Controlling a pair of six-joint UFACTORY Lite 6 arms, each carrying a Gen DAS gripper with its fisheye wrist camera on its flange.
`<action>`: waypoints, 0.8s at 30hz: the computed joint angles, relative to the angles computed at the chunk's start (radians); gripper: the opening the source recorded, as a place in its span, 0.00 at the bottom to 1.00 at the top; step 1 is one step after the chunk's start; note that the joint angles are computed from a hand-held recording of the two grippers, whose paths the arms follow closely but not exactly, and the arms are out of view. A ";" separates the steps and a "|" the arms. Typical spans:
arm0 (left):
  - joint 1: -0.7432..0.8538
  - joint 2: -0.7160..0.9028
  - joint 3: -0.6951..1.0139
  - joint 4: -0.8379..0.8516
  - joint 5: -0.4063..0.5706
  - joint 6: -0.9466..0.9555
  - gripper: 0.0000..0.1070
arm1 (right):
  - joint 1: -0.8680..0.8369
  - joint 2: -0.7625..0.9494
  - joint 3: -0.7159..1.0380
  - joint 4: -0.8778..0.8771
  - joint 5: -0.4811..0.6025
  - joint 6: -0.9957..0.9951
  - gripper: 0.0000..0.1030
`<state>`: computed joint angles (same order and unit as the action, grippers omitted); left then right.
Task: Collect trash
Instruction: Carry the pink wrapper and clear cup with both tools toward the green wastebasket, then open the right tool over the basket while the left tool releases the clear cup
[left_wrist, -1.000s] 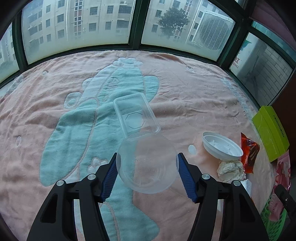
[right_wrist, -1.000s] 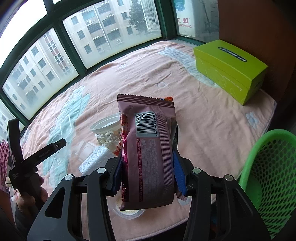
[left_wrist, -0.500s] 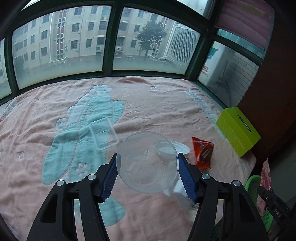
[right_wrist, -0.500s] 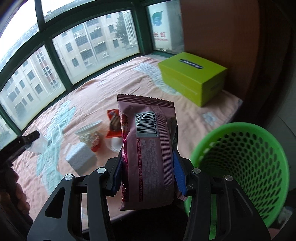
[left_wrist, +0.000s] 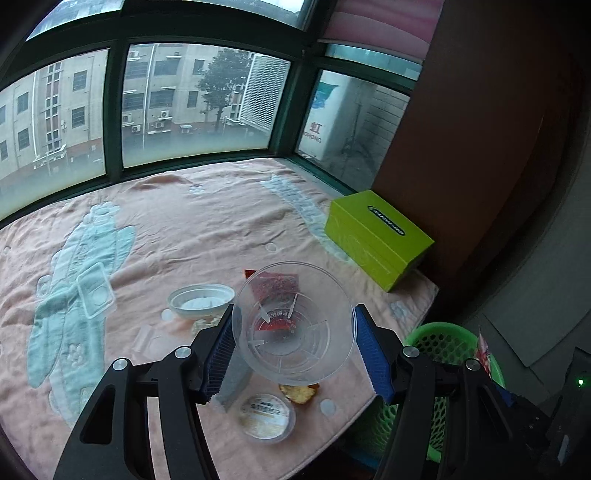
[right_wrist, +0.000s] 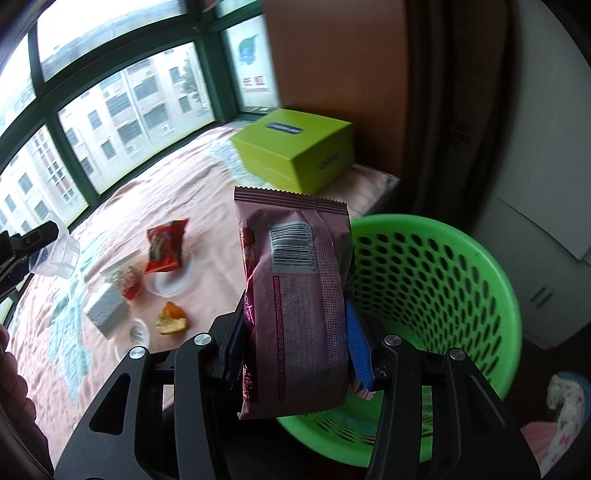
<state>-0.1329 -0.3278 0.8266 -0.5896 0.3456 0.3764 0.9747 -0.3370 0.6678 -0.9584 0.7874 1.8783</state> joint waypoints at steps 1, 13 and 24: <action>-0.028 0.002 0.004 0.027 -0.005 -0.035 0.56 | 0.001 -0.027 -0.024 0.004 0.007 0.006 0.47; -0.310 0.071 0.073 0.427 -0.059 -0.492 0.56 | 0.006 -0.228 -0.166 0.030 0.078 0.038 0.71; -0.490 0.144 0.124 0.655 -0.065 -0.756 0.57 | 0.063 -0.397 -0.238 0.056 0.222 0.045 0.82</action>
<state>-0.6232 -0.1834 0.9510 0.0656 0.2810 -0.3798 1.0381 -0.7337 0.4296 -0.9021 1.0095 1.9237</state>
